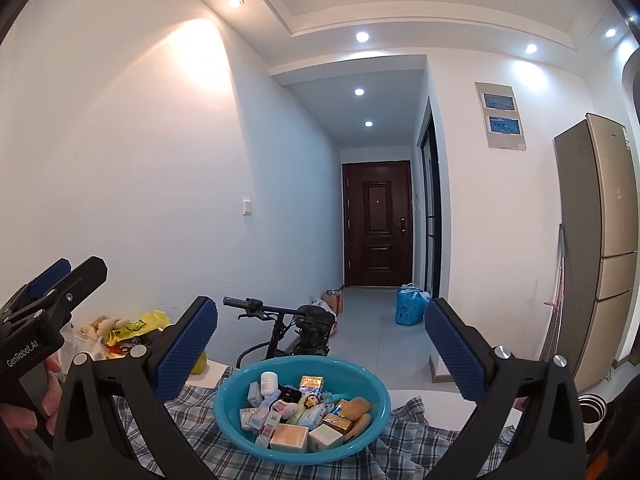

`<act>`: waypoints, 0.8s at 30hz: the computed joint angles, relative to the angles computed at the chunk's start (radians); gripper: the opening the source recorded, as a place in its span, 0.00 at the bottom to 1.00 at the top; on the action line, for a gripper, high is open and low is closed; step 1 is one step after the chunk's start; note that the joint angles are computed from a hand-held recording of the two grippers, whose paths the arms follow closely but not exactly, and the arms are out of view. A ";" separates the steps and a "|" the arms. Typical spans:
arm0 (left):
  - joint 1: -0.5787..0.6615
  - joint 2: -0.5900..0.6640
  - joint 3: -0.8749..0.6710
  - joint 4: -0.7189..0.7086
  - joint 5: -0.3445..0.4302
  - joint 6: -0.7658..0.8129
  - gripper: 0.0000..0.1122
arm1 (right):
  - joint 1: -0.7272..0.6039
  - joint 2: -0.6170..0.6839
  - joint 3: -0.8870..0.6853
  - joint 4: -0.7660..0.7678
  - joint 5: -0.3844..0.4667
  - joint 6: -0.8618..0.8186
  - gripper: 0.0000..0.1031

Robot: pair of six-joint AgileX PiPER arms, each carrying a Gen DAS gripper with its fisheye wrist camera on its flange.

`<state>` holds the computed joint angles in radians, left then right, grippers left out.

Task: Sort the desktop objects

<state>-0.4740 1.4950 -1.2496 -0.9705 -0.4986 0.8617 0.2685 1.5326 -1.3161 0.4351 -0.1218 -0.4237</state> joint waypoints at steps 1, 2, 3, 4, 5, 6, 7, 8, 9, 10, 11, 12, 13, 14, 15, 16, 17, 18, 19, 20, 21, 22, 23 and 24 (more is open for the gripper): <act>-0.002 -0.005 0.010 -0.013 -0.002 0.012 0.92 | 0.003 -0.010 0.015 0.035 -0.011 -0.033 1.00; -0.002 -0.007 0.016 -0.019 -0.005 0.018 0.92 | 0.005 -0.017 0.027 0.086 -0.018 -0.080 1.00; -0.002 -0.008 0.022 -0.024 -0.007 0.023 0.92 | 0.007 -0.022 0.036 0.148 -0.020 -0.139 1.00; 0.001 -0.009 0.027 -0.025 -0.003 0.026 0.92 | 0.007 -0.026 0.044 0.199 -0.017 -0.187 1.00; 0.006 -0.008 0.035 -0.013 0.000 0.019 0.92 | 0.004 -0.028 0.050 0.221 -0.008 -0.207 1.00; 0.008 -0.010 0.050 0.006 -0.004 0.007 0.92 | 0.001 -0.029 0.059 0.215 -0.001 -0.199 1.00; 0.007 -0.008 0.059 0.001 -0.014 0.014 0.92 | 0.002 -0.035 0.082 0.177 -0.008 -0.159 1.00; 0.008 -0.004 0.061 -0.012 -0.015 0.024 0.92 | 0.001 -0.039 0.100 0.139 -0.016 -0.121 1.00; 0.015 -0.002 0.070 -0.015 -0.007 0.016 0.92 | 0.000 -0.046 0.122 0.110 -0.027 -0.093 1.00; 0.023 -0.001 0.081 0.003 0.006 -0.012 0.92 | -0.001 -0.053 0.141 0.096 -0.037 -0.081 1.00; 0.031 0.001 0.090 0.021 0.020 -0.042 0.92 | -0.002 -0.058 0.161 0.043 -0.048 -0.030 1.00; 0.038 0.001 0.103 0.040 0.030 -0.076 0.92 | -0.005 -0.066 0.183 -0.020 -0.063 0.031 1.00; 0.045 0.003 0.119 0.069 0.036 -0.123 0.92 | -0.007 -0.071 0.203 -0.062 -0.078 0.073 1.00; 0.047 0.002 0.138 0.092 0.031 -0.159 0.92 | -0.009 -0.070 0.214 -0.080 -0.086 0.091 1.00; 0.045 0.007 0.157 0.106 0.011 -0.192 0.92 | -0.013 -0.065 0.217 -0.092 -0.082 0.101 1.00; 0.041 0.012 0.169 0.104 -0.013 -0.207 0.92 | -0.017 -0.056 0.214 -0.100 -0.068 0.108 1.00; 0.038 0.020 0.184 0.112 -0.039 -0.229 0.92 | -0.024 -0.042 0.207 -0.140 -0.053 0.148 1.00; 0.042 0.027 0.192 0.129 -0.041 -0.247 0.92 | -0.031 -0.029 0.205 -0.208 -0.044 0.219 1.00; 0.047 0.035 0.191 0.135 -0.028 -0.247 0.92 | -0.036 -0.016 0.208 -0.275 -0.045 0.290 1.00; 0.046 0.045 0.189 0.124 -0.021 -0.231 0.92 | -0.042 -0.009 0.216 -0.347 -0.049 0.365 1.00; 0.041 0.055 0.191 0.115 -0.025 -0.219 0.92 | -0.047 -0.003 0.227 -0.415 -0.059 0.437 1.00; 0.037 0.067 0.194 0.109 -0.032 -0.210 0.92 | -0.055 -0.001 0.241 -0.493 -0.072 0.518 1.00; 0.027 0.074 0.207 0.111 -0.047 -0.214 0.92 | -0.060 0.004 0.253 -0.553 -0.085 0.580 1.00; 0.025 0.085 0.207 0.115 -0.046 -0.217 0.92 | -0.063 0.010 0.261 -0.604 -0.092 0.628 1.00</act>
<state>-0.4490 1.5804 -1.0431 -0.8551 -0.5449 0.6450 0.2056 1.5426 -1.0554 -0.1688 -0.2135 0.2044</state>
